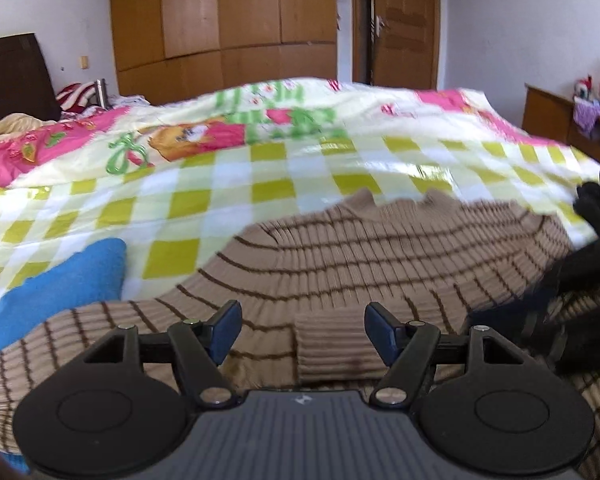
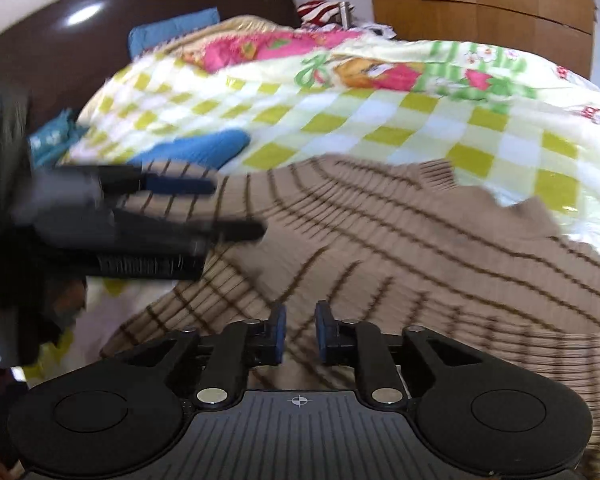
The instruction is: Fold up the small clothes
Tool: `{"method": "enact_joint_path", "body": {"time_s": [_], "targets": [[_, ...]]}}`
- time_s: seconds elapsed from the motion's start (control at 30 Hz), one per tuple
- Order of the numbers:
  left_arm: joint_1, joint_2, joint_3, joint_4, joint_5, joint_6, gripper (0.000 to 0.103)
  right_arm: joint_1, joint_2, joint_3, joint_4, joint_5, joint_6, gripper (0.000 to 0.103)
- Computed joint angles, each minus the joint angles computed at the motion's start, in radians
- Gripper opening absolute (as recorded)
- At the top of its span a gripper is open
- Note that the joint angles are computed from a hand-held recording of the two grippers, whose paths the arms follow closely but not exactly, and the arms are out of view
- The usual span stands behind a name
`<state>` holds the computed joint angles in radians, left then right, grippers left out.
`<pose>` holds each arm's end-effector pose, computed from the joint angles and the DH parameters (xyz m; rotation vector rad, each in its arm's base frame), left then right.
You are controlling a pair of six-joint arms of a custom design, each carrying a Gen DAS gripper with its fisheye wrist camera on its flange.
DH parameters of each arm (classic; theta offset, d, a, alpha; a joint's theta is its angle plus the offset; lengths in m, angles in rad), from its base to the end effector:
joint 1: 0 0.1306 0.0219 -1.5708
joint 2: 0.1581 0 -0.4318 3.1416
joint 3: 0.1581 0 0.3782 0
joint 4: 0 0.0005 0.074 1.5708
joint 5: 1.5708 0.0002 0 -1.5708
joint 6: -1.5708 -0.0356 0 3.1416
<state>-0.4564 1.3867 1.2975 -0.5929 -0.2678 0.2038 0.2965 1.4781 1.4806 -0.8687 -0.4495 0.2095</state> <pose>0.4270 -0.1997 0.4601 0.1384 2.2206 -0.0597 0.4708 0.1595 0.4815 -0.7949 2.2700 0.5857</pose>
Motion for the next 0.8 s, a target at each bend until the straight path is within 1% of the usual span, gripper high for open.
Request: {"method": "enact_joint_path", "body": {"time_s": [0.03, 0.07, 0.1, 0.13, 0.17, 0.2, 0.23, 0.3, 0.37, 0.43, 0.47, 0.5, 0.53, 0.57, 0.6, 0.63, 0.67, 0.73, 0.8], "targets": [[-0.003, 0.005, 0.000, -0.003, 0.002, 0.003, 0.080, -0.014, 0.008, 0.013, 0.004, 0.004, -0.010, 0.023], [-0.005, 0.010, -0.001, -0.006, -0.001, 0.006, 0.080, -0.023, 0.021, 0.025, 0.011, 0.022, -0.012, 0.023], [-0.008, 0.014, -0.001, -0.010, -0.007, 0.004, 0.080, -0.027, 0.035, 0.035, 0.022, 0.048, -0.014, 0.023], [-0.011, 0.015, -0.001, -0.010, -0.010, 0.002, 0.080, -0.028, 0.051, 0.048, 0.031, 0.077, -0.020, 0.025], [-0.014, 0.013, -0.003, -0.009, -0.012, 0.000, 0.080, -0.029, 0.065, 0.063, 0.017, 0.096, -0.025, 0.025], [-0.015, 0.010, -0.007, -0.003, -0.011, -0.004, 0.080, -0.031, 0.070, 0.068, 0.004, 0.094, -0.023, 0.025], [-0.013, 0.006, -0.011, 0.000, -0.008, -0.004, 0.080, -0.033, 0.061, 0.060, 0.001, 0.074, -0.006, 0.025], [-0.004, 0.005, -0.014, -0.010, 0.007, 0.009, 0.080, -0.032, 0.024, 0.017, 0.009, 0.062, 0.061, 0.034], [0.004, 0.005, -0.016, -0.025, 0.024, 0.020, 0.080, -0.012, -0.022, -0.050, 0.042, 0.088, 0.163, 0.055], [0.004, -0.002, -0.022, -0.033, 0.037, 0.017, 0.080, 0.016, -0.045, -0.096, 0.067, 0.123, 0.258, 0.057], [0.002, -0.009, -0.027, -0.031, 0.041, 0.010, 0.080, 0.026, -0.044, -0.102, 0.071, 0.141, 0.282, 0.057], [-0.001, -0.017, -0.032, -0.031, 0.045, 0.001, 0.081, 0.036, -0.042, -0.110, 0.082, 0.164, 0.302, 0.055], [-0.004, -0.022, -0.034, -0.034, 0.049, -0.003, 0.081, 0.043, -0.041, -0.118, 0.104, 0.192, 0.315, 0.051], [-0.005, -0.026, -0.035, -0.035, 0.055, -0.008, 0.081, 0.050, -0.035, -0.118, 0.117, 0.228, 0.317, 0.039], [-0.008, -0.029, -0.036, -0.035, 0.058, -0.015, 0.081, 0.052, -0.024, -0.109, 0.119, 0.255, 0.298, 0.027], [-0.012, -0.029, -0.034, -0.034, 0.055, -0.022, 0.081, 0.048, -0.009, -0.088, 0.104, 0.260, 0.261, 0.009], [-0.015, -0.026, -0.032, -0.032, 0.050, -0.031, 0.081, 0.040, 0.005, -0.062, 0.086, 0.255, 0.206, 0.009], [-0.018, -0.018, -0.021, -0.026, 0.048, -0.041, 0.081, 0.015, 0.023, -0.014, 0.069, 0.209, 0.086, 0.007], [-0.017, -0.013, -0.010, -0.014, 0.047, -0.041, 0.081, -0.012, 0.027, 0.027, 0.071, 0.161, -0.012, 0.006]]}}
